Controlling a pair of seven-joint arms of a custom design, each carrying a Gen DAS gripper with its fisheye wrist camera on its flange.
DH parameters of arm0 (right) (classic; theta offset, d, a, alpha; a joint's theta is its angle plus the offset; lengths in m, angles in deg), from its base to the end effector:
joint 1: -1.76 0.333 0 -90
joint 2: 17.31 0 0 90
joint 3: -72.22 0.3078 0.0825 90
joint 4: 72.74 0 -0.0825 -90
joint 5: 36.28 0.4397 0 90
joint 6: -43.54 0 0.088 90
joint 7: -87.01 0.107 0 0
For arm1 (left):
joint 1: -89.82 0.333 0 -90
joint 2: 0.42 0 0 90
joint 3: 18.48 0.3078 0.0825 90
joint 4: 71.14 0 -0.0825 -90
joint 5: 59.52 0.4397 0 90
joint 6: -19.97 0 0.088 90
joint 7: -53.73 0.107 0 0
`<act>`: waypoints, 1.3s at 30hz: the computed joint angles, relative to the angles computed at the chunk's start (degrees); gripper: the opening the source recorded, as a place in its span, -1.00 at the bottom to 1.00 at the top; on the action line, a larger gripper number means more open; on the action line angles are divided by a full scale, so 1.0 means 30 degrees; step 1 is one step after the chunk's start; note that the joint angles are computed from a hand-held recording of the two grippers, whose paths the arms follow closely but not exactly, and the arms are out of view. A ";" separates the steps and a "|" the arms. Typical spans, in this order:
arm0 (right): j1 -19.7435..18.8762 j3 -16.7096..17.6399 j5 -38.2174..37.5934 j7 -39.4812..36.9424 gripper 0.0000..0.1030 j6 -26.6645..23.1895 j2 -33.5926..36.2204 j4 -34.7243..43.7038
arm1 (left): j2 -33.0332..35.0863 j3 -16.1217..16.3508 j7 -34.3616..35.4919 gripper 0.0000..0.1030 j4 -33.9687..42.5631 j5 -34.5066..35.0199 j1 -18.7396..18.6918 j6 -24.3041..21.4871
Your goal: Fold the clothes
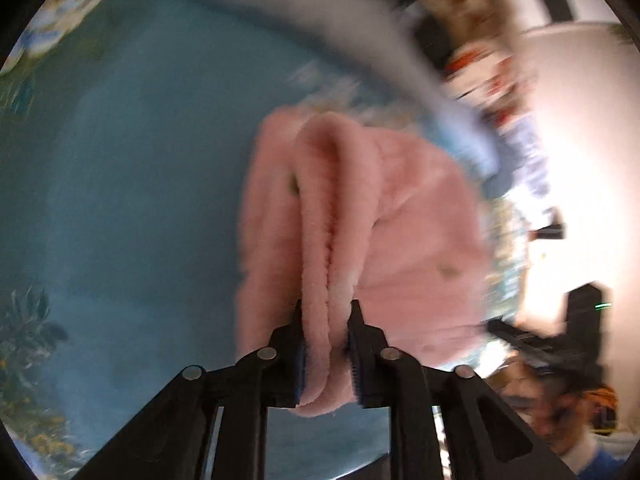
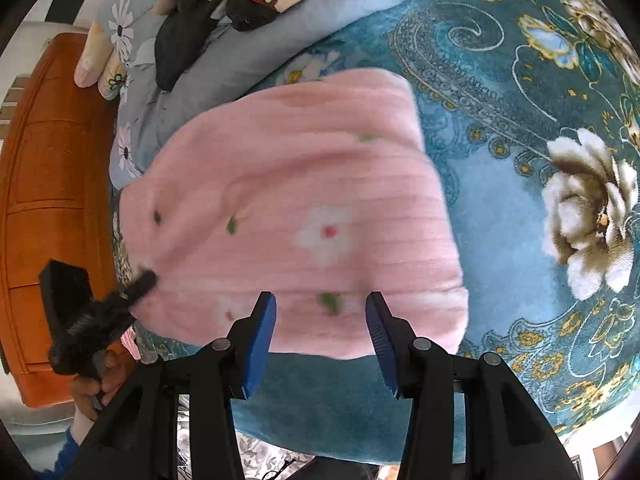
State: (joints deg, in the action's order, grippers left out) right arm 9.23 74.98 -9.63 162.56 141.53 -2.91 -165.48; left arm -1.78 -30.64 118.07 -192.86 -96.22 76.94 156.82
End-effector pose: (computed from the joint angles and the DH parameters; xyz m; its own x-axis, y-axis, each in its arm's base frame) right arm 0.6560 0.1587 0.4504 0.2697 -0.8411 -0.4687 -0.9407 -0.3343 0.0585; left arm 0.5520 -0.2642 0.4152 0.3674 -0.7638 0.5307 -0.9183 -0.3885 0.0766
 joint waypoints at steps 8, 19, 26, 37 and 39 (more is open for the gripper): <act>0.0468 0.0044 -0.1521 0.0705 -0.07 0.0058 0.0707 0.0370 | 0.0418 -0.0019 -0.1562 -0.30 0.0975 0.2182 0.0165 -0.1618; 0.0258 0.0289 -0.2063 0.0935 -0.07 -0.0154 0.3323 0.4878 | 0.0182 -0.0190 -0.1706 0.04 0.2717 0.6382 -0.0291 -0.0984; 0.0877 0.1260 -0.1679 -0.0916 -0.07 -0.0819 0.5242 0.7328 | 0.3089 -0.0445 -0.1460 0.04 0.4332 0.5851 -0.0224 -0.1134; 0.1236 0.1164 -0.2429 -0.0627 -0.07 -0.1301 0.6626 0.8053 | 0.1562 -0.0401 -0.1159 0.25 0.2859 0.3471 0.0429 -0.0089; 0.0914 0.1204 -0.2149 -0.1363 -0.06 -0.1430 0.6177 0.7816 | 0.1139 -0.0251 -0.1719 0.36 0.2372 0.3763 0.0416 0.0046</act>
State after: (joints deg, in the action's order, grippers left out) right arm 11.97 78.60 -16.08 158.47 137.24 15.62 -142.04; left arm 1.63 -31.40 112.91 -185.75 -84.93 78.18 156.96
